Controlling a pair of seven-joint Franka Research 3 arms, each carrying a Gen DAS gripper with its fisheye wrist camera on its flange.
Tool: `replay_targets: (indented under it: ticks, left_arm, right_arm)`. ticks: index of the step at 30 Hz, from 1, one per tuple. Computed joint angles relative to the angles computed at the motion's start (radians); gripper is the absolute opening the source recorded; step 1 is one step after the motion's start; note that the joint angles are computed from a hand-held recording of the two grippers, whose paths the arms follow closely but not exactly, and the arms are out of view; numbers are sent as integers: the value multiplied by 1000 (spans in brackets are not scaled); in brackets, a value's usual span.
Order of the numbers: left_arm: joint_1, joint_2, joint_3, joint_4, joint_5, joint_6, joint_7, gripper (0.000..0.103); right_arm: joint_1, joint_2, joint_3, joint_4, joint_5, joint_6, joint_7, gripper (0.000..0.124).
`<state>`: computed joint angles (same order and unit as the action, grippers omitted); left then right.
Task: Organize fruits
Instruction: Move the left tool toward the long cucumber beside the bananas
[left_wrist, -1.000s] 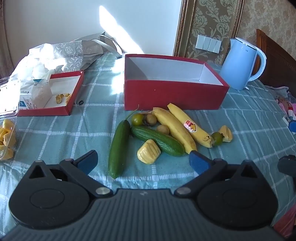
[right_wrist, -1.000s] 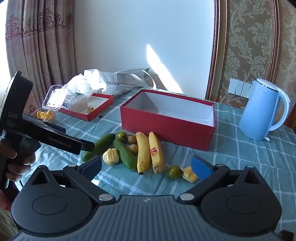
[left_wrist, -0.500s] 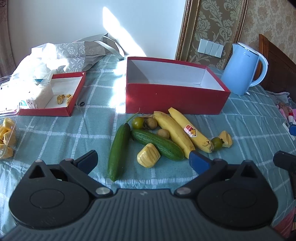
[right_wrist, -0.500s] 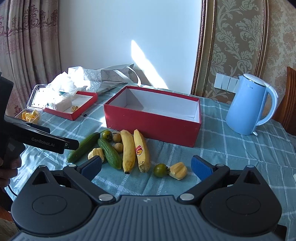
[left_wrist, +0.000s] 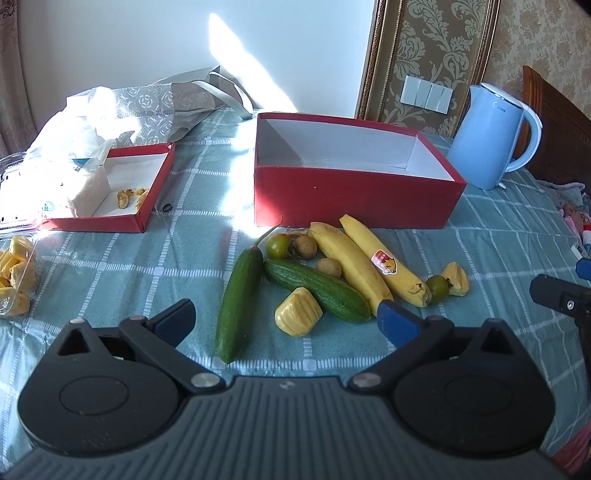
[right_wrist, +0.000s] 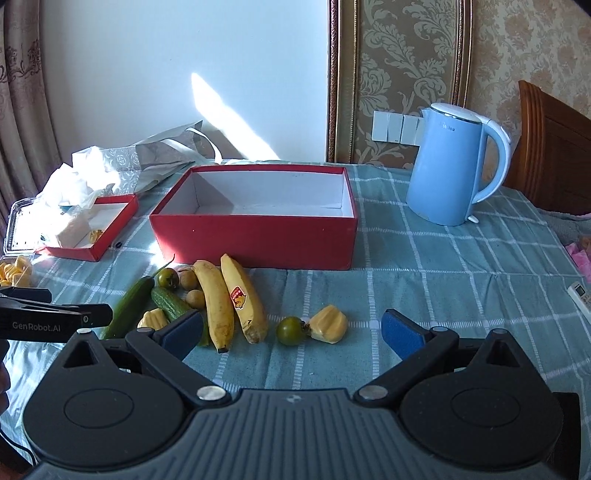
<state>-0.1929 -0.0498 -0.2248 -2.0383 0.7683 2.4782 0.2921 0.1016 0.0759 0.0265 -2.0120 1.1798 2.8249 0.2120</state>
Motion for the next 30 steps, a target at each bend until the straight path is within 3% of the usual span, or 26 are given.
replay_targets:
  ticks: [30]
  left_arm:
    - [29,38,26,22,-33,-7,18,103]
  right_arm:
    - [-13,31,8,25,-42,0,47,103]
